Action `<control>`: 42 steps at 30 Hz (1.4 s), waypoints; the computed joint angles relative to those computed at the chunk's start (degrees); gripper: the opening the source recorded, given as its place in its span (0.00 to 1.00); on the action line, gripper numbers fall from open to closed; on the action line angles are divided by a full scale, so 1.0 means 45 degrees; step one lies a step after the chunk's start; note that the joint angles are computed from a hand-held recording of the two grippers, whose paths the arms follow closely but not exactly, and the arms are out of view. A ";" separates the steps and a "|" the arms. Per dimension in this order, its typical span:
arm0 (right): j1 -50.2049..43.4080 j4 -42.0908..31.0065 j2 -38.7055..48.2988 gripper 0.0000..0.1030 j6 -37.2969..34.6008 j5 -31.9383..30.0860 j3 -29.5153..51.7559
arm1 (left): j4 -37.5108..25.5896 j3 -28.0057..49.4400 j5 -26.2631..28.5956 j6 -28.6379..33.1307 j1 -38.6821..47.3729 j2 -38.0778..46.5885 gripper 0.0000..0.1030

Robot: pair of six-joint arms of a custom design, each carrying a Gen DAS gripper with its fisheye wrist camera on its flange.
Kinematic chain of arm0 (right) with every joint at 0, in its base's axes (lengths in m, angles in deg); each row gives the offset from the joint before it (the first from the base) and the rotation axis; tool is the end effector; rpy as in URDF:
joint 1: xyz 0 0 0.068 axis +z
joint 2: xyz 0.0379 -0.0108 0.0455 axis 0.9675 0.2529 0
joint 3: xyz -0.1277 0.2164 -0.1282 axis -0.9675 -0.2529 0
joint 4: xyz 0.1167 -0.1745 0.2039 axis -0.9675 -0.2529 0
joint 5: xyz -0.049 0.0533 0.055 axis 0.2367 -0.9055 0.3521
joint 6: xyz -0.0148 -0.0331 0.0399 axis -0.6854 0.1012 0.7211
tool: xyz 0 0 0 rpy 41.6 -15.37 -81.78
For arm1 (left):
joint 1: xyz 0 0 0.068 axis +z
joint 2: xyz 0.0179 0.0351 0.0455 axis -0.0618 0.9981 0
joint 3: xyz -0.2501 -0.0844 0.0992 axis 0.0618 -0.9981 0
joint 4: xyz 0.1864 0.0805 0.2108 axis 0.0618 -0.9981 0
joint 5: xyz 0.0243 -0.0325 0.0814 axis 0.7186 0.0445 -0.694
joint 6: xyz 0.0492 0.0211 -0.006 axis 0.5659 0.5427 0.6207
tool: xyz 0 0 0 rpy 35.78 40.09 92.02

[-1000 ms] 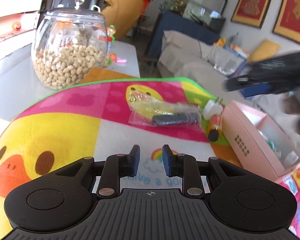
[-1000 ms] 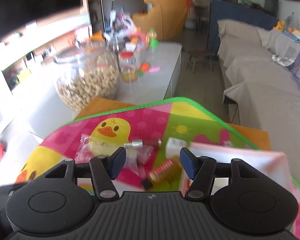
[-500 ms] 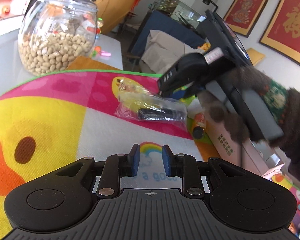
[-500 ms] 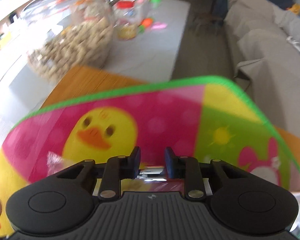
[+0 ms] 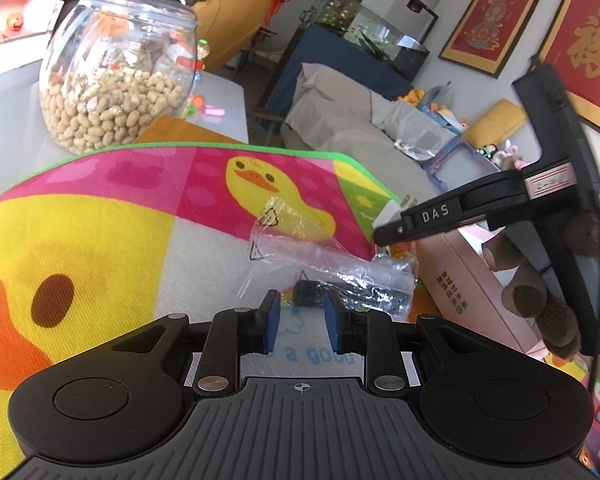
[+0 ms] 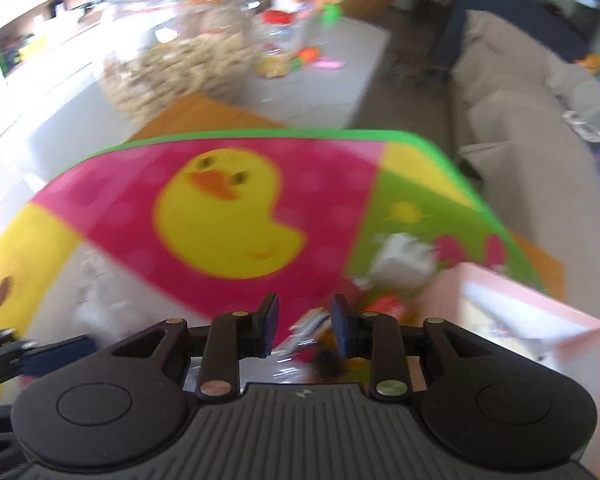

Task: Organize rigid objects

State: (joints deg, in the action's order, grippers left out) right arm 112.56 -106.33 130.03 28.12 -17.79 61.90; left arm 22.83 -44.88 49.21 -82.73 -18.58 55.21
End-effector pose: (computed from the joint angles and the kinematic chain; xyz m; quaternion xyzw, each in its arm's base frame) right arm 0.3167 0.2238 0.1768 -0.1002 0.9522 -0.0553 0.2834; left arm 0.2117 -0.0687 0.0986 0.0411 0.8623 -0.2820 0.4185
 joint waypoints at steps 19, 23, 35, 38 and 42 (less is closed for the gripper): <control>-0.0294 0.0381 -0.0174 0.19 0.0778 -0.2749 -0.0776 | 0.0215 -0.0141 0.0585 -0.0335 0.0465 -0.0156 0.26; 0.0653 0.1036 -0.2301 0.19 0.1416 -0.3953 -0.3149 | 0.0197 -0.0222 -0.0093 -0.0277 0.0255 -0.0277 0.26; 0.5145 0.0898 -0.7779 0.19 0.4250 0.0938 -0.8155 | -0.5653 0.1648 -0.2334 0.0277 -0.3200 -0.2090 0.26; 0.5714 0.0172 -0.9775 0.19 0.5360 0.1528 -0.9246 | -0.6086 0.2263 -0.3938 0.0412 -0.4634 -0.1517 0.28; 0.6555 -0.1440 -1.2534 0.19 0.7106 0.2296 -1.0365 | -0.6326 0.2812 -0.5582 0.0189 -0.5963 -0.0809 0.30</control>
